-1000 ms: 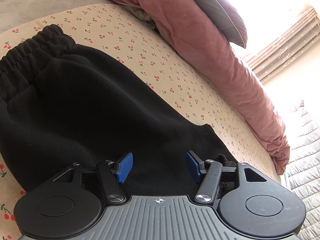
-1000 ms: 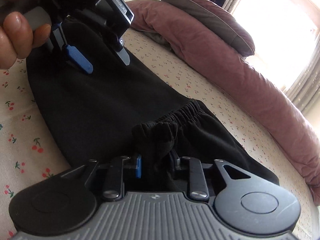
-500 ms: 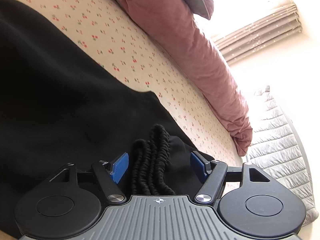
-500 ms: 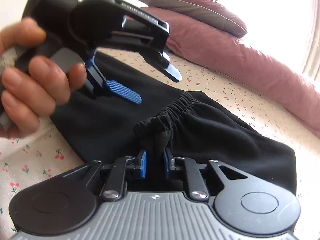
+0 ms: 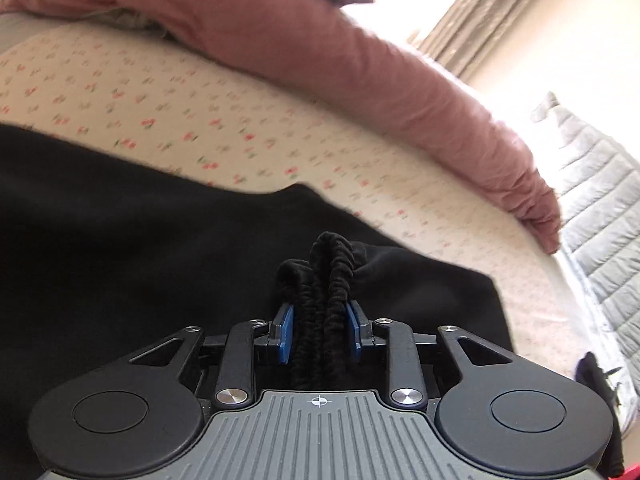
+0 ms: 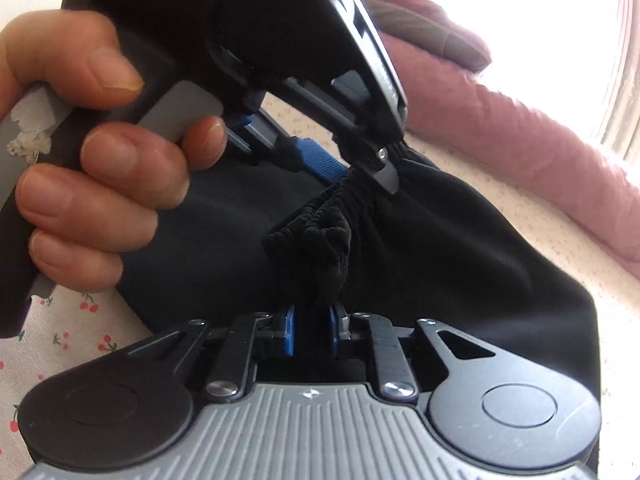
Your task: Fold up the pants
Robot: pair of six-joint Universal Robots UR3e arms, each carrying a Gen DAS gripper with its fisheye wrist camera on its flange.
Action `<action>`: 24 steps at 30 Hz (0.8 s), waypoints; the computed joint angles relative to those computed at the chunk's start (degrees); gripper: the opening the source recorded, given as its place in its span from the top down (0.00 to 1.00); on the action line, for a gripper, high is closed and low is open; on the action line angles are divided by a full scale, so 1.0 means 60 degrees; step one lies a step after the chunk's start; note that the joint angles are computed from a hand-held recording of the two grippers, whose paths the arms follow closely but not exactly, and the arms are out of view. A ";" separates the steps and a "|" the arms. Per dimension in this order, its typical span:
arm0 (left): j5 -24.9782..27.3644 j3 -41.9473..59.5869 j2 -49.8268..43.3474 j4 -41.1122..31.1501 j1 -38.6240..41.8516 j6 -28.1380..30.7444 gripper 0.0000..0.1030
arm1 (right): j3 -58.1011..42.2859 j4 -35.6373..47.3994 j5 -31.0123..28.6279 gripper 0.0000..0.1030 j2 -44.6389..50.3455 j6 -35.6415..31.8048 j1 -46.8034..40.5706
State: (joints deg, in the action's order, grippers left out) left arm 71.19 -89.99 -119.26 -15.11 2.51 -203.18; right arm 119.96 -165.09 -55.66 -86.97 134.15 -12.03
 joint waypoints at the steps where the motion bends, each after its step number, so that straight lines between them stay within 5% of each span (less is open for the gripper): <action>1: -0.0415 0.0016 -0.0158 -0.0011 0.0235 -0.0242 0.69 | -0.0054 0.0126 0.0165 0.82 0.0036 0.0006 -0.0094; 3: -0.1379 -0.0191 -0.0278 0.0361 0.0763 -0.0661 0.69 | -0.0374 0.0985 0.0231 0.81 -0.0185 -0.0019 -0.0199; 7: -0.1261 -0.0572 0.0087 0.0588 0.0847 -0.0610 0.68 | -0.1130 0.3866 0.1843 0.72 -0.1065 -0.0560 -0.1238; 11: -0.1029 -0.1268 0.0691 0.0921 0.1135 -0.0931 0.68 | -0.2154 0.5526 0.3517 0.63 -0.0575 0.1155 -0.2110; 14: -0.1052 -0.2195 0.1491 0.1223 0.1662 -0.1077 0.68 | -0.2614 0.5152 0.2618 0.63 0.0487 0.2375 -0.1484; 18: -0.1189 -0.4198 0.3416 0.1885 0.2887 -0.1016 0.66 | -0.2168 0.5282 0.2414 0.58 0.0092 0.2279 -0.1269; 19: -0.1195 -0.4743 0.3975 0.2073 0.3247 -0.1043 0.63 | -0.1769 0.5324 0.2588 0.59 -0.0396 0.2261 -0.1446; 21: -0.1270 -0.6042 0.5380 0.2369 0.4204 -0.1239 0.40 | -0.1455 0.5254 0.3546 0.60 -0.0592 0.2001 -0.1798; 24: -0.2241 -0.7671 0.7575 0.1719 0.6124 -0.1148 0.38 | -0.2301 0.4763 0.2177 0.57 0.0441 0.2648 -0.0903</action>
State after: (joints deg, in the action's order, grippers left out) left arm 57.75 -136.01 -73.81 -4.80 39.26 -210.07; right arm 106.15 -136.52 -42.60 -84.33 150.04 -17.45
